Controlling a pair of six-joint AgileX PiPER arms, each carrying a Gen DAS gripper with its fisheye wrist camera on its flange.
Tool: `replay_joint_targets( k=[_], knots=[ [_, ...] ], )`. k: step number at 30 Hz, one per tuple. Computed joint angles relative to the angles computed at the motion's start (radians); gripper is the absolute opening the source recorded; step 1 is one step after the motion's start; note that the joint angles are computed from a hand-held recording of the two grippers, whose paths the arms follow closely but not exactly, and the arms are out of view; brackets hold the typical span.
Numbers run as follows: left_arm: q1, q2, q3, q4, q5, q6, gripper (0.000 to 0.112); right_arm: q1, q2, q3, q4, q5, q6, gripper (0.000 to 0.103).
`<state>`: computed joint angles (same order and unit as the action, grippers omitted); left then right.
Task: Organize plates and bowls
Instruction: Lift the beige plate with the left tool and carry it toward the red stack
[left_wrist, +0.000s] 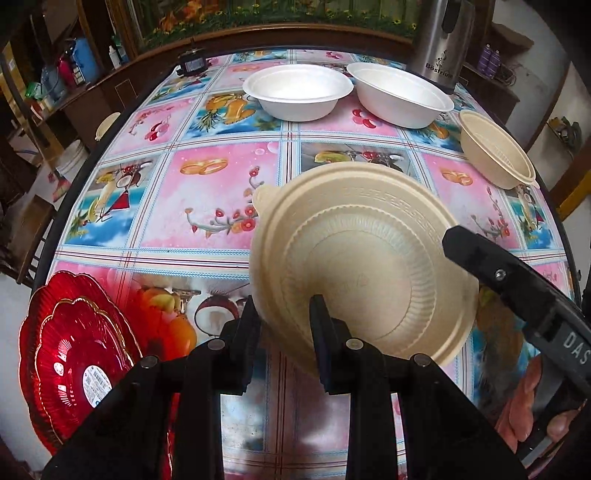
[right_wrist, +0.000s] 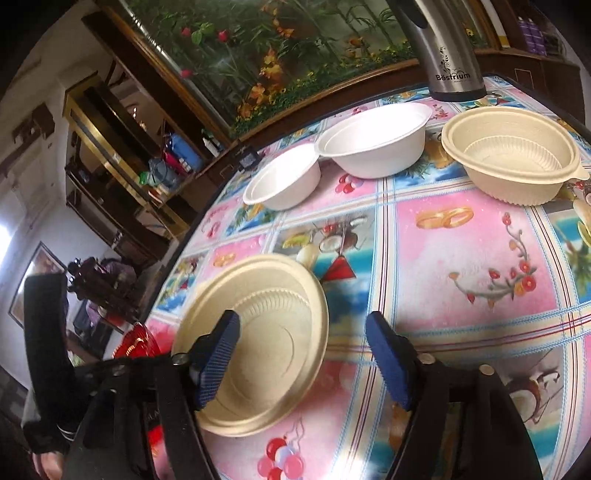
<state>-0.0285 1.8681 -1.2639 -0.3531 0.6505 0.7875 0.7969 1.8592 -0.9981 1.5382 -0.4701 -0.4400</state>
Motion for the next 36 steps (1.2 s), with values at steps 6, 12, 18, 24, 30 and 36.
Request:
replay_joint_targets(
  k=[6, 12, 18, 24, 30, 36],
  knots=[
    [0.002, 0.005, 0.008, -0.013, -0.014, 0.019, 0.024, -0.008, 0.014, -0.008, 0.066, 0.011, -0.042, 0.045],
    [0.001, 0.006, 0.017, -0.018, -0.032, 0.027, 0.024, -0.015, 0.022, -0.020, 0.117, 0.023, -0.097, 0.038],
    [0.000, 0.002, 0.027, -0.024, -0.051, 0.034, 0.024, -0.017, 0.033, -0.034, 0.142, 0.031, -0.131, 0.025],
    [-0.001, 0.004, 0.033, -0.031, -0.059, 0.041, 0.024, -0.016, 0.037, -0.038, 0.118, 0.041, -0.112, 0.017],
    [0.004, 0.018, 0.024, -0.046, -0.050, 0.046, 0.024, -0.011, 0.041, -0.044, 0.106, 0.033, -0.105, 0.014],
    [0.001, 0.022, 0.034, -0.051, -0.061, 0.053, 0.024, -0.011, 0.045, -0.048, 0.109, 0.031, -0.108, 0.010]
  ],
)
